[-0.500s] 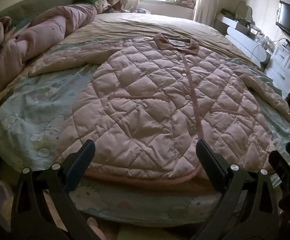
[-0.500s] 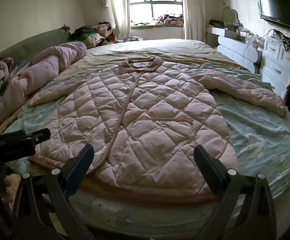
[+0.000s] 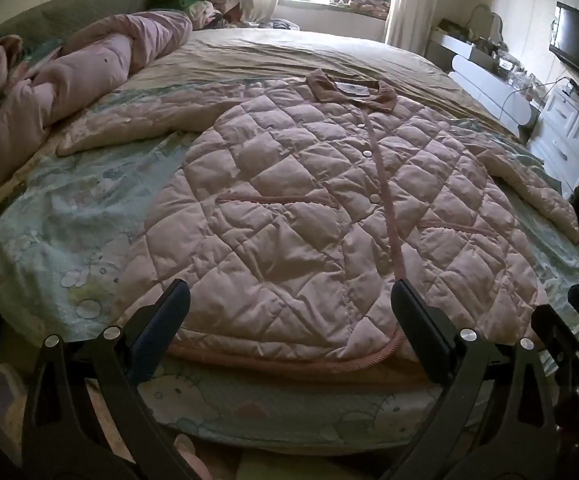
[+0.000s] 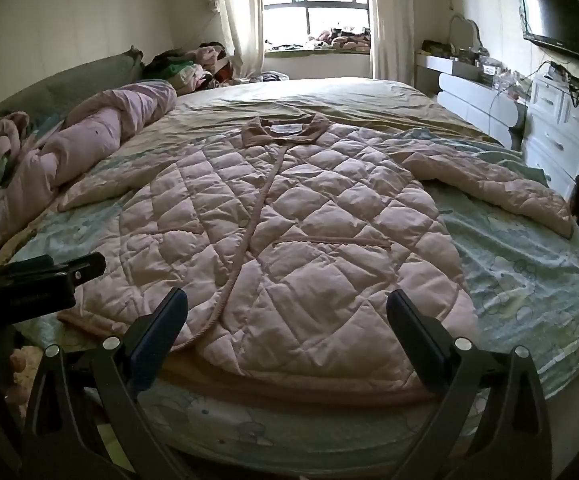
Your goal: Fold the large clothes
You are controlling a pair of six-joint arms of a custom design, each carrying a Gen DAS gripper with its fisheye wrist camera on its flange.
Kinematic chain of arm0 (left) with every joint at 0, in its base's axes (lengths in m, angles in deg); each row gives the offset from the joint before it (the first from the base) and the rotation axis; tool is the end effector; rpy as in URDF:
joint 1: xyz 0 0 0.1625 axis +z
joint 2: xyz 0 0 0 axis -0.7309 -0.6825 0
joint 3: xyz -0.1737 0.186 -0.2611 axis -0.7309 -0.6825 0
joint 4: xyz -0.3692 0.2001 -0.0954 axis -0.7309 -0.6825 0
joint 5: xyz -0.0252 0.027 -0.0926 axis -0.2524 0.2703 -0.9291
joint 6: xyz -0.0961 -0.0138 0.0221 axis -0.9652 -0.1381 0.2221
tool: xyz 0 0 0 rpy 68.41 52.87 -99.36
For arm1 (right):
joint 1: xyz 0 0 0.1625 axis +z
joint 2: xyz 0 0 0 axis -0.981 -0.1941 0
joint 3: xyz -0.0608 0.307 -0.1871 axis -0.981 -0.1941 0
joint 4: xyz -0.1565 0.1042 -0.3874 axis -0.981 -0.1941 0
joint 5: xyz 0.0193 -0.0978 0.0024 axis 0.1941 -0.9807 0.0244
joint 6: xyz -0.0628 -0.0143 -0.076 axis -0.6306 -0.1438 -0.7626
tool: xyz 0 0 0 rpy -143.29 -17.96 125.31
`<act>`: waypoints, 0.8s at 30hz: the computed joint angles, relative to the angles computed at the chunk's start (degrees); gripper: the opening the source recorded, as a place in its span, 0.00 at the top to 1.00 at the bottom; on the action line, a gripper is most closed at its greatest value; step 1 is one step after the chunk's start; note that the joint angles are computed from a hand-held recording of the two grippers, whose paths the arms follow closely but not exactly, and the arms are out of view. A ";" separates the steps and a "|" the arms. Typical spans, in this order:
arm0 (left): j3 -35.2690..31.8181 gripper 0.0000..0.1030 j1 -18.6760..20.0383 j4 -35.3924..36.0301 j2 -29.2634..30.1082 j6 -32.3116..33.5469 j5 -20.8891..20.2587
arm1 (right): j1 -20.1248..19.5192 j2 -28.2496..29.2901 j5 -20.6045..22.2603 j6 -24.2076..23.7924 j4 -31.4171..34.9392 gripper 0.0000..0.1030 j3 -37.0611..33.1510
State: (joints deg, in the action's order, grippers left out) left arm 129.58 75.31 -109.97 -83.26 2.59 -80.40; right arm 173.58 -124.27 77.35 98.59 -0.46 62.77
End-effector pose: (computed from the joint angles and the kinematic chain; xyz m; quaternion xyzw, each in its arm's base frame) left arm -0.4208 -0.4605 -0.0457 0.2302 0.8889 -0.2688 0.2910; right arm 0.1065 -0.3949 0.3323 0.0339 -0.8336 0.4315 0.3432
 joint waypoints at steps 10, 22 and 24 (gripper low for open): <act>-0.30 0.09 -0.06 0.01 0.15 0.00 -0.13 | 0.63 0.46 0.53 0.32 0.11 0.04 -0.31; -0.71 0.09 0.01 -0.21 0.60 0.23 -0.21 | 0.21 0.58 0.25 -0.03 0.10 0.04 -0.44; -0.68 0.09 0.00 -0.43 0.62 0.29 -0.19 | 0.31 0.73 0.44 0.07 -0.11 0.04 -0.43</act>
